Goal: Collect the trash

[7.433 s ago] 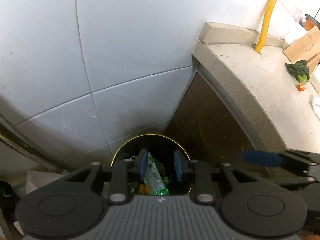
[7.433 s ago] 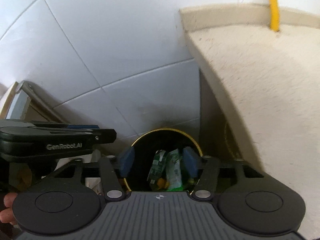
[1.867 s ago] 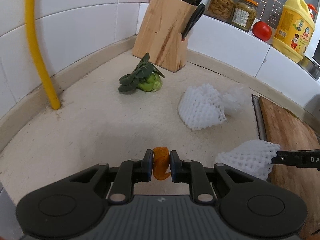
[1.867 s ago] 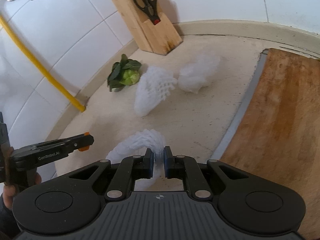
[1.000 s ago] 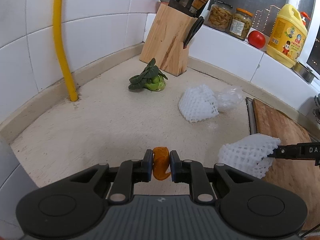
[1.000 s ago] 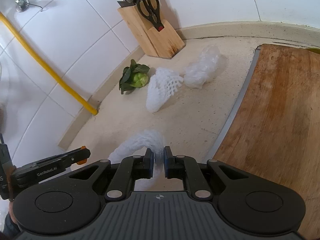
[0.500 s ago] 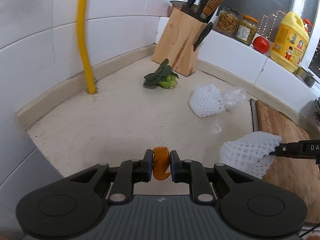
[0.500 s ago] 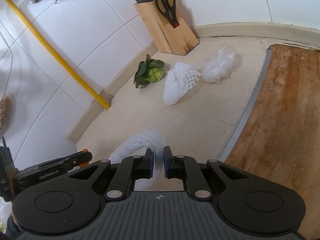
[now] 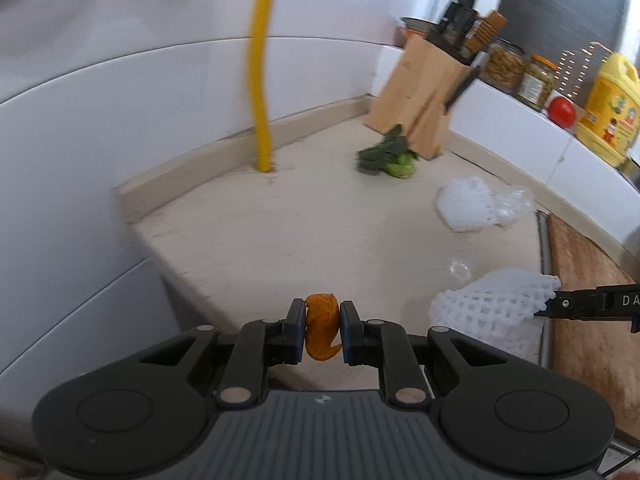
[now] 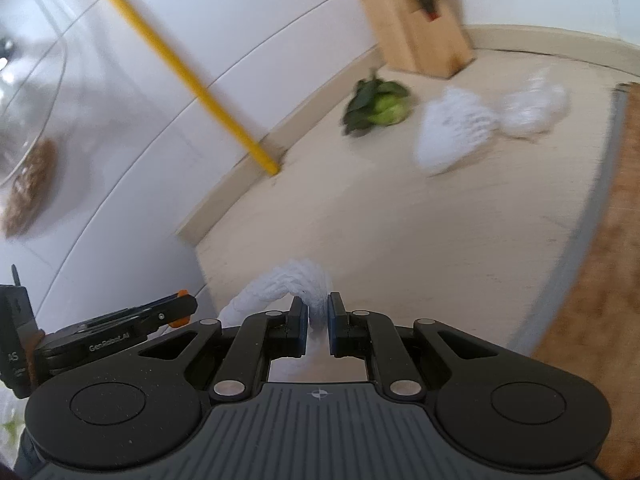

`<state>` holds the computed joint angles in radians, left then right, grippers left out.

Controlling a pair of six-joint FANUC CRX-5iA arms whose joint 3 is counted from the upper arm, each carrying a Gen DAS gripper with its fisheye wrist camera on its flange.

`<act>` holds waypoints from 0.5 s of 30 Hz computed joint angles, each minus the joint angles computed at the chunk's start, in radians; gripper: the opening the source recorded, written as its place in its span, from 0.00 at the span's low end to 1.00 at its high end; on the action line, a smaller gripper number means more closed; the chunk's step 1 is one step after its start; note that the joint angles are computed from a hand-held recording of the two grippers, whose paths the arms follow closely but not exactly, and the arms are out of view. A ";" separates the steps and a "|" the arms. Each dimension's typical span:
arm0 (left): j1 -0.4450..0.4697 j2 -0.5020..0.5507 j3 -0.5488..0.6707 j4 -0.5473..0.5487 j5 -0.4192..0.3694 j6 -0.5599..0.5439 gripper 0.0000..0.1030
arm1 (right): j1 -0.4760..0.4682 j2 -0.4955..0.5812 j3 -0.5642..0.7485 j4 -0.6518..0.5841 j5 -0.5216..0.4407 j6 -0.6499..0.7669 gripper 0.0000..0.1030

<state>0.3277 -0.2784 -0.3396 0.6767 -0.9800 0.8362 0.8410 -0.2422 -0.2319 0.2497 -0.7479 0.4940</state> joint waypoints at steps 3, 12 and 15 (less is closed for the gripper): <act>0.038 -0.024 -0.013 -0.014 -0.005 0.016 0.14 | 0.004 0.033 0.040 -0.050 0.004 0.063 0.14; 0.149 -0.086 -0.058 -0.026 -0.026 0.027 0.14 | 0.020 0.126 0.157 -0.178 -0.007 0.228 0.14; 0.179 -0.102 -0.070 -0.031 -0.036 0.031 0.14 | 0.026 0.157 0.193 -0.209 -0.013 0.272 0.14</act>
<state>0.5070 -0.3805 -0.4098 0.6456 -1.0156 0.8672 0.8675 -0.0849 -0.0388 0.0406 -0.7606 0.7660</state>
